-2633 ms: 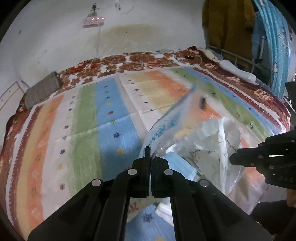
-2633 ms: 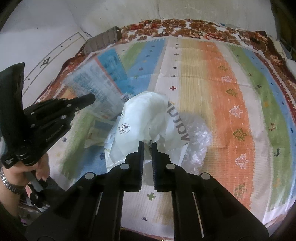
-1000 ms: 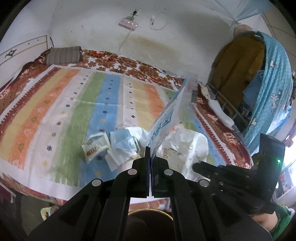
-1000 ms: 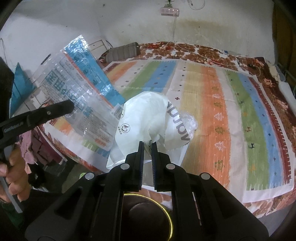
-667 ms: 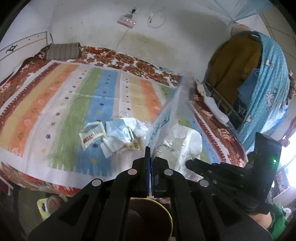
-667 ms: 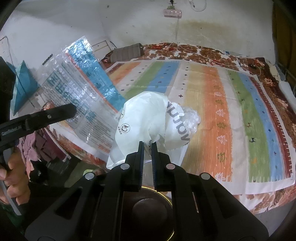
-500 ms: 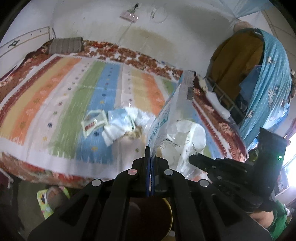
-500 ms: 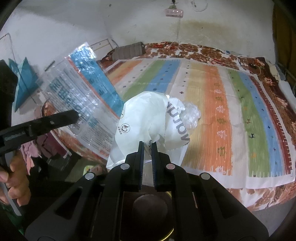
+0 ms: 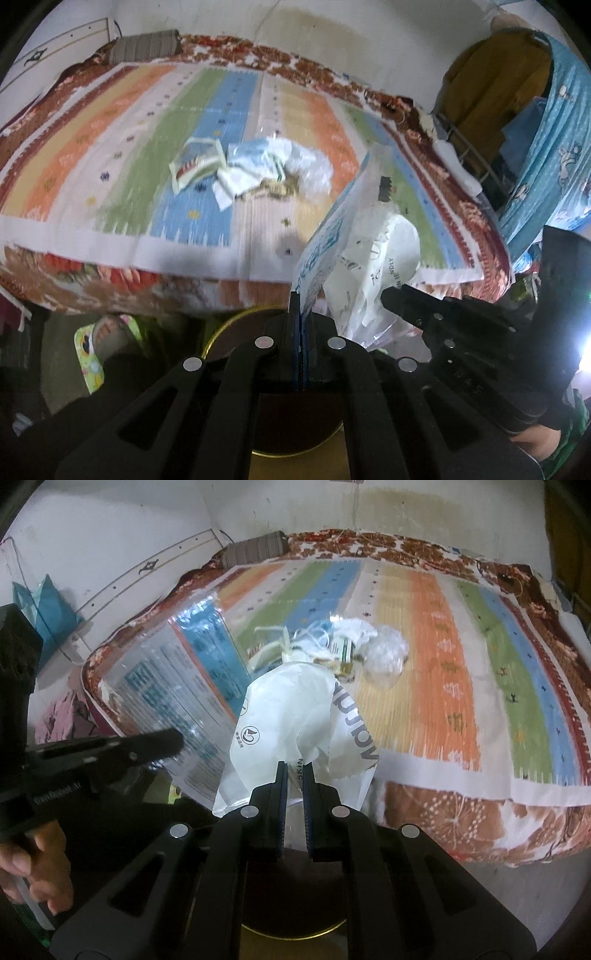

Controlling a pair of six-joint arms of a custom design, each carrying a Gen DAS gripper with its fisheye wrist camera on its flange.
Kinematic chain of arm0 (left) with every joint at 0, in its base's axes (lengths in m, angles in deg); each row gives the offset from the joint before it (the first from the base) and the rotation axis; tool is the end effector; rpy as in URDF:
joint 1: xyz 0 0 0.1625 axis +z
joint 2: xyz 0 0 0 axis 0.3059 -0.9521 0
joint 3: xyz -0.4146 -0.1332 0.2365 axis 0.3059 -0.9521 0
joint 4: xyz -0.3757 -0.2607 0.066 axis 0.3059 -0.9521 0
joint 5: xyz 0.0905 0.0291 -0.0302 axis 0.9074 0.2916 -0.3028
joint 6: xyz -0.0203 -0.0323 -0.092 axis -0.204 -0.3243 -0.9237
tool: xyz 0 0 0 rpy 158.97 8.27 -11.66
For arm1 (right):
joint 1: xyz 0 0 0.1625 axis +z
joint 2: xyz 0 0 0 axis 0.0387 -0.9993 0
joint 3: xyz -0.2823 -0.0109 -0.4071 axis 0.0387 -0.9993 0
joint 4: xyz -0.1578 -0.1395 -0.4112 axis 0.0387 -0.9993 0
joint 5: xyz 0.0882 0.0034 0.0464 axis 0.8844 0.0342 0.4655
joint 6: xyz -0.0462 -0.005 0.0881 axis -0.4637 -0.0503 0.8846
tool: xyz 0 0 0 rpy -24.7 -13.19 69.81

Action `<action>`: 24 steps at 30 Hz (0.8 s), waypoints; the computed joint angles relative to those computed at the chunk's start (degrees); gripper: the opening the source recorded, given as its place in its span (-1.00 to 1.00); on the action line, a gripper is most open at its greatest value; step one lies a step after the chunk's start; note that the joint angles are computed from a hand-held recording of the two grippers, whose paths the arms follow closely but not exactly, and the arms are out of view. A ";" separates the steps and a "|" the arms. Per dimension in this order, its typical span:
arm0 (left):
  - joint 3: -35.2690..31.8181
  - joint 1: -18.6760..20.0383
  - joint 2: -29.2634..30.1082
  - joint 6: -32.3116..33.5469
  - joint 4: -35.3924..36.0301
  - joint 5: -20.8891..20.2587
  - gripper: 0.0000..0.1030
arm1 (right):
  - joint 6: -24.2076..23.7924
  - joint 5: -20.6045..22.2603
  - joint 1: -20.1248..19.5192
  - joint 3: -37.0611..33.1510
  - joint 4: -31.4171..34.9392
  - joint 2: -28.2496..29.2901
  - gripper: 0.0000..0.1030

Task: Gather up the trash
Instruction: 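Carry both held items to the bin and open both tools to drop them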

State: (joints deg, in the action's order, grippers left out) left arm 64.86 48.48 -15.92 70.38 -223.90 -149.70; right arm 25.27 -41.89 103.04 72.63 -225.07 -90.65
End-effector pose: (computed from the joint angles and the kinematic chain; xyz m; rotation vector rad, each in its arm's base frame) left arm -0.1782 -0.8056 0.1512 0.8018 2.7534 -0.3604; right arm 0.2803 -0.7648 0.1045 0.0527 -2.4077 0.8678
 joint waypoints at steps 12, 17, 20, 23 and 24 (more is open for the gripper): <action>1.12 0.03 2.15 -4.21 5.06 8.15 -1.00 | 11.37 0.11 -2.40 2.06 8.92 0.23 -0.86; 0.03 0.85 2.94 -7.52 8.56 8.34 -1.00 | 14.27 1.11 -3.35 2.04 12.35 0.10 -0.86; -0.35 1.11 3.40 -9.10 9.92 9.12 -1.00 | 15.63 1.48 -3.88 1.73 14.69 0.23 -0.86; -0.60 1.15 3.98 -9.92 10.79 10.46 -1.00 | 17.92 2.06 -4.47 1.52 16.89 0.36 -0.86; -0.78 1.21 4.20 -10.03 11.24 10.48 -1.00 | 18.80 2.65 -4.71 1.51 17.21 0.43 -0.84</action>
